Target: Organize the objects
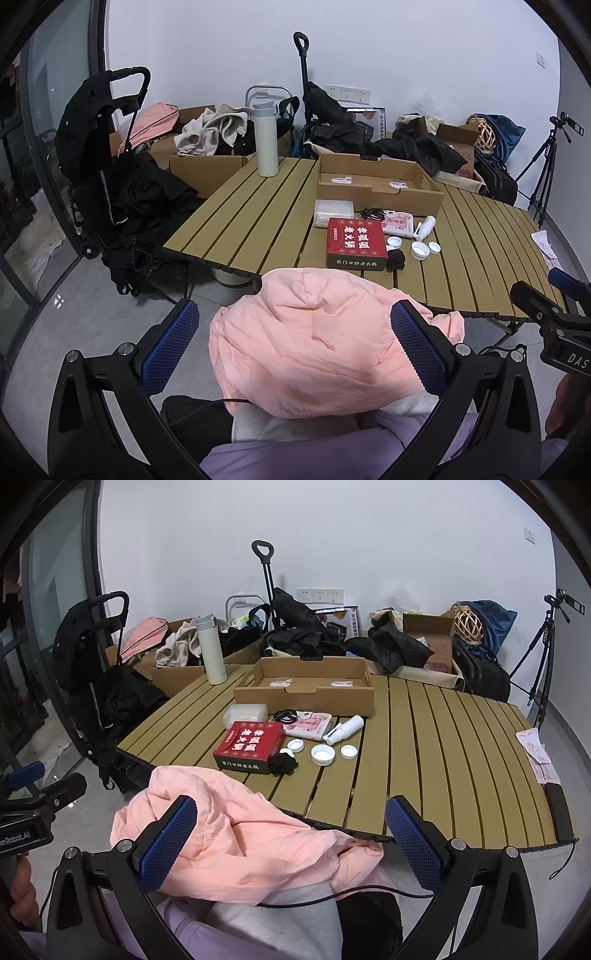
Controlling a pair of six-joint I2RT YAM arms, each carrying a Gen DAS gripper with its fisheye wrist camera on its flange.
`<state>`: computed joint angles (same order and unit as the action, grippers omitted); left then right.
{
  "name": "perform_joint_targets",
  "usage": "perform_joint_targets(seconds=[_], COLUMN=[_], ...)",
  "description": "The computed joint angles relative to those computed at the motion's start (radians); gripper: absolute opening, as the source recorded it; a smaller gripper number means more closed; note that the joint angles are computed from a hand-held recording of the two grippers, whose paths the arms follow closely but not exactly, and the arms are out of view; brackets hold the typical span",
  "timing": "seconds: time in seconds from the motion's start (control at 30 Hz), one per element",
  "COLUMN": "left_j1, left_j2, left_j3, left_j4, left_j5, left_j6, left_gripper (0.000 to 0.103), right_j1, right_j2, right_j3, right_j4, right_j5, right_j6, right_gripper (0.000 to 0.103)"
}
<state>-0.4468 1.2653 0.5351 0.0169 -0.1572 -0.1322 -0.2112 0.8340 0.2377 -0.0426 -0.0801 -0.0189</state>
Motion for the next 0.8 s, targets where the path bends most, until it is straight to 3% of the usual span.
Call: perform_joint_targets(seconds=[0.43, 0.53, 0.8], left_j1=[0.005, 0.006, 0.009], left_j2=[-0.002, -0.003, 0.007], left_j3=[-0.001, -0.002, 0.000], left_j4=[-0.006, -0.005, -0.006], left_j5=[0.002, 0.003, 0.003], left_j6=[0.001, 0.002, 0.001], left_gripper=[0.103, 0.103, 0.103], right_j1=[0.002, -0.005, -0.034], right_j2=[-0.024, -0.007, 0.015], right_j3=[-0.020, 0.012, 0.008], right_j4=[0.027, -0.035, -0.014], right_j5=[0.014, -0.008, -0.038], right_j6=[-0.006, 0.012, 0.019], right_gripper=[0.103, 0.103, 0.103])
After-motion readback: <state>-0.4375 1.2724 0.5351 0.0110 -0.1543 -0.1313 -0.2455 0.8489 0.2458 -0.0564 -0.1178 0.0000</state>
